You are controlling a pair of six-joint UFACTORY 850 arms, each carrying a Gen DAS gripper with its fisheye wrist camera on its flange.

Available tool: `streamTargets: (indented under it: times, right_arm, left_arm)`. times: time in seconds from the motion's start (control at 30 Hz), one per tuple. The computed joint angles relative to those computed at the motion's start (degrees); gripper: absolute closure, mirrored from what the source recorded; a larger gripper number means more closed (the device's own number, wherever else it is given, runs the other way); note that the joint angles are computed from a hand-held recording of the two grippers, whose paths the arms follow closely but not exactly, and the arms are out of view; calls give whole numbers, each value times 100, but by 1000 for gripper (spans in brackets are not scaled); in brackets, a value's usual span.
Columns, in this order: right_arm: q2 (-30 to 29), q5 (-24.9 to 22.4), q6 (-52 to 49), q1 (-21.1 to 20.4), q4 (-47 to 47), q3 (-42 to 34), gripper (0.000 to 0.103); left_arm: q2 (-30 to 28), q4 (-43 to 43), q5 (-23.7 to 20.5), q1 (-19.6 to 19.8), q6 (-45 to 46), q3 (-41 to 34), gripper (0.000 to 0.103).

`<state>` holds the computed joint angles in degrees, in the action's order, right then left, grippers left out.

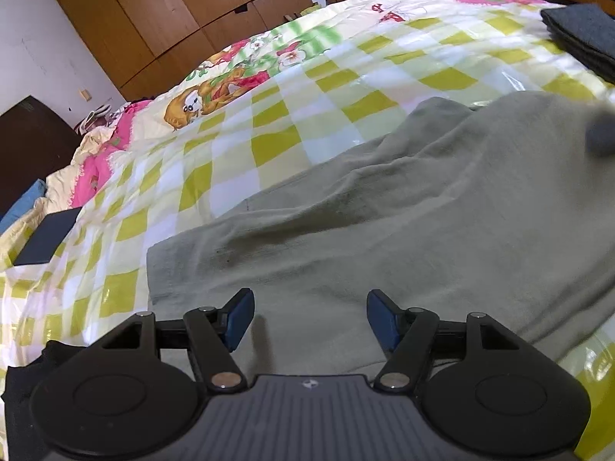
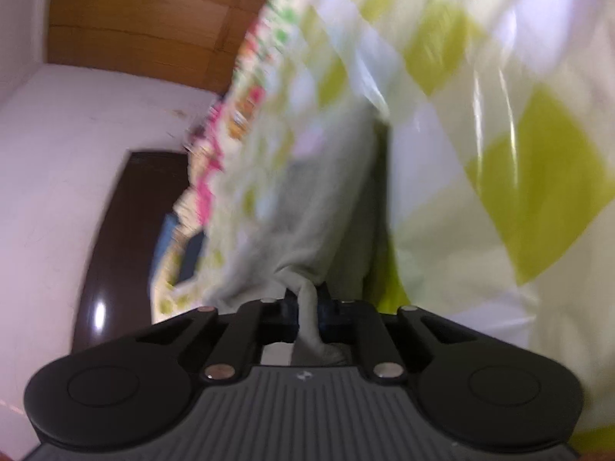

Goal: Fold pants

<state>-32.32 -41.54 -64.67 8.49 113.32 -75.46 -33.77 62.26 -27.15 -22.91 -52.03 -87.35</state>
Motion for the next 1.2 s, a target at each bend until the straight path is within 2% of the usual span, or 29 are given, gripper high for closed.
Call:
streamTargets:
  times: [0.1, 0.13, 0.2, 0.23, 0.3, 0.37, 0.4, 0.43, 0.53, 0.6, 0.7, 0.77, 0.87, 0.97, 1.07, 1.13, 1.2]
  right_arm:
    - [249, 342, -326, -181, 282, 271, 98]
    - [284, 429, -295, -222, 292, 322, 101]
    - [302, 284, -195, -317, 258, 410, 100]
    - [268, 79, -119, -343, 182, 412, 96]
    - [213, -59, 28, -321, 87, 394, 95]
    - [240, 108, 106, -283, -124, 403, 87]
    - [254, 196, 85, -259, -140, 423, 76]
    - [250, 237, 75, -235, -138, 416, 69]
    - [299, 318, 130, -218, -229, 429, 66]
    - [452, 639, 429, -209, -600, 455, 66]
    - [645, 1121, 668, -140, -1280, 459, 58]
    - [542, 1041, 1146, -106, -1889, 283, 58]
    - [293, 778, 1346, -10, -2021, 23, 55]
    - [-1, 415, 1201, 71, -1622, -177, 53]
    - [-81, 547, 1024, 134, -1123, -172, 54]
    - [-95, 458, 855, 119, -545, -76, 52]
    - [-162, 327, 878, 108, -350, -103, 52]
  left_arm:
    - [38, 133, -94, -92, -80, 80, 26]
    - [38, 225, -144, -130, -128, 96, 26]
    - [34, 390, -262, -204, -170, 115, 26]
    - [54, 455, -270, -216, -170, 139, 26]
    - [121, 335, -201, -183, -40, 173, 26]
    - [191, 191, -132, -138, 55, 209, 25]
    - [239, 264, -105, -122, -55, 257, 25]
    - [281, 351, -74, -109, -181, 306, 25]
    - [375, 568, 128, -66, -567, 448, 25]
    - [411, 874, 233, -61, -907, 542, 25]
    - [532, 1612, 499, -34, -1764, 770, 25]
    - [568, 1567, 744, 14, -1825, 860, 24]
    - [594, 1980, 788, 9, -2386, 1040, 24]
    - [672, 2530, 895, 45, -3108, 1203, 23]
    - [698, 2645, 1050, 119, -3394, 1243, 20]
    - [731, 2754, 1166, 166, -3581, 1281, 20]
    - [729, 2793, 1217, 190, -3681, 1274, 20]
